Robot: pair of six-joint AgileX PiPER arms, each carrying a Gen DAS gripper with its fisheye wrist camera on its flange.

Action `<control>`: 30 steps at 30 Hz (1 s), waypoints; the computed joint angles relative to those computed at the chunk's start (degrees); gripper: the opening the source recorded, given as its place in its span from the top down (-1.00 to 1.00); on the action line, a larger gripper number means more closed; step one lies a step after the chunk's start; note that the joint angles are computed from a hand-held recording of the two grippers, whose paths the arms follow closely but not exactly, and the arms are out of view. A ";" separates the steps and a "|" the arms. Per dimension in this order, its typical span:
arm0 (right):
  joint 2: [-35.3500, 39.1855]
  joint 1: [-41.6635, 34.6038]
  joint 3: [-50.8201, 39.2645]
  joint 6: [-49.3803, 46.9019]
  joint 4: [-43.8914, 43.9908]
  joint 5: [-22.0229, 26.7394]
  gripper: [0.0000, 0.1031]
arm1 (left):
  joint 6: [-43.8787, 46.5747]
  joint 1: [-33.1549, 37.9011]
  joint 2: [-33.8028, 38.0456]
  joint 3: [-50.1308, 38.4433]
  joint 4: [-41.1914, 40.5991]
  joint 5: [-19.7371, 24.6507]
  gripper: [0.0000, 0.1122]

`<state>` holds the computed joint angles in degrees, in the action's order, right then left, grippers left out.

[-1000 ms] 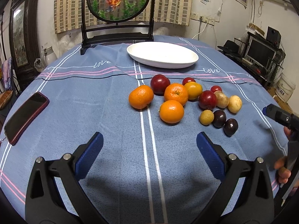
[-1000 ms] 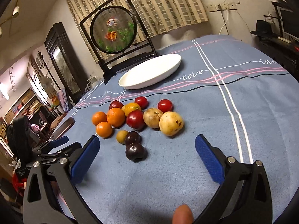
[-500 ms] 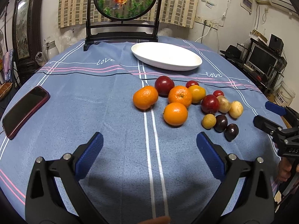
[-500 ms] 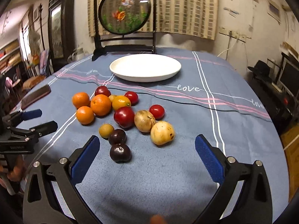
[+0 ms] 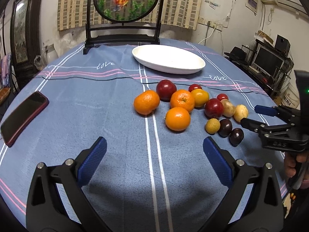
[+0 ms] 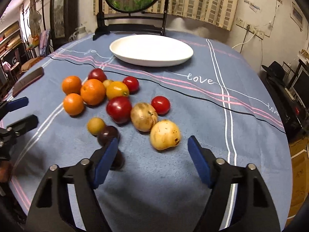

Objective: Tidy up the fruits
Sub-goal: 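Grasp the pale guava with the right tool while the left tool grasps an orange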

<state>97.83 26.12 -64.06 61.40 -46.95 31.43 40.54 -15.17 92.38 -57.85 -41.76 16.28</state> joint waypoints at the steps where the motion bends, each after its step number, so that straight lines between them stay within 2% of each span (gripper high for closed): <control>1: 0.60 -0.26 -0.62 -0.50 0.42 0.46 -0.39 | 0.52 0.29 0.13 -0.11 -0.75 0.39 -0.79; 8: 4.07 -5.06 -4.15 -10.88 10.23 -0.72 -0.11 | 3.61 2.06 1.22 -1.14 -5.74 2.83 -0.79; 10: 4.55 -6.34 -4.00 -13.24 12.98 -2.04 -0.01 | 2.52 2.00 1.46 -1.49 -4.91 3.09 -0.79; 11: 4.78 -7.48 -4.00 -16.58 16.63 -3.08 0.11 | 1.25 1.82 1.72 -1.87 -3.73 3.23 -0.79; 14: 4.12 -9.23 -3.23 -21.44 22.11 -5.54 0.25 | -1.58 1.33 1.87 -2.17 -0.96 3.12 -0.79; 16: 3.10 -9.16 -2.28 -19.83 20.49 -5.82 0.25 | -2.88 1.38 1.79 -2.18 0.03 2.70 -0.79; 19: -0.73 -10.34 0.92 -19.31 22.09 -9.63 0.25 | 4.96 3.55 1.95 -2.72 -7.35 4.72 -0.77; 21: -3.31 -11.62 1.97 -20.20 24.30 -13.19 0.24 | 4.32 5.13 4.41 -7.51 -4.86 8.40 -0.62; 25: -2.38 -12.74 -3.13 -20.20 23.90 -15.69 0.24 | -0.19 7.34 13.18 -22.37 -0.97 18.26 -0.34; 27: -0.67 -13.77 -5.91 -27.21 30.90 -18.47 0.24 | -5.24 6.31 16.56 -27.57 4.38 19.37 -0.24; 29: 1.70 -13.54 -9.29 -28.11 31.74 -19.25 0.24 | -7.16 5.03 19.36 -30.69 8.03 19.65 -0.17; 30: 2.76 -13.27 -10.32 -28.18 31.88 -19.57 0.24 | -8.06 4.47 20.46 -31.71 9.59 20.19 -0.07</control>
<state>100.60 12.85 -74.38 33.21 -15.08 11.86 32.48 -10.70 112.84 -89.56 -32.16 36.48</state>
